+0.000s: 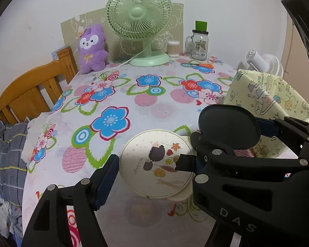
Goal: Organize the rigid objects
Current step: 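Carry the round container with the right tool over to the yellow box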
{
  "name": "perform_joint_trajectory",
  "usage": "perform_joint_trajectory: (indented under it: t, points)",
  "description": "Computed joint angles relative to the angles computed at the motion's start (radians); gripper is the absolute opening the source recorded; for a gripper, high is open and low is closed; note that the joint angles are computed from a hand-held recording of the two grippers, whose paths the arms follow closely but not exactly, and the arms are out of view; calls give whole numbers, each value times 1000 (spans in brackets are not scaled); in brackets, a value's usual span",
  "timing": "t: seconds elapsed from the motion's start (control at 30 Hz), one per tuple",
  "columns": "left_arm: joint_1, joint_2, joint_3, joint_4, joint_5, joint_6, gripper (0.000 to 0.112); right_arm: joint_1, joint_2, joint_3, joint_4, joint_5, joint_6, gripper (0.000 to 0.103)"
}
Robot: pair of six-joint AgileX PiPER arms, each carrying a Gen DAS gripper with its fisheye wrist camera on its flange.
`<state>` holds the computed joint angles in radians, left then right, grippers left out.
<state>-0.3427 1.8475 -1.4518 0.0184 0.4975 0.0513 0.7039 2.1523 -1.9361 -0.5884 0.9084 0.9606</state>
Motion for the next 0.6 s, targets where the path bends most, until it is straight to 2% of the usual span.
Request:
perform_joint_trajectory:
  t: [0.6]
  points:
    - [-87, -148, 74, 163, 28, -190, 76, 56, -189, 194, -113, -2, 136, 74]
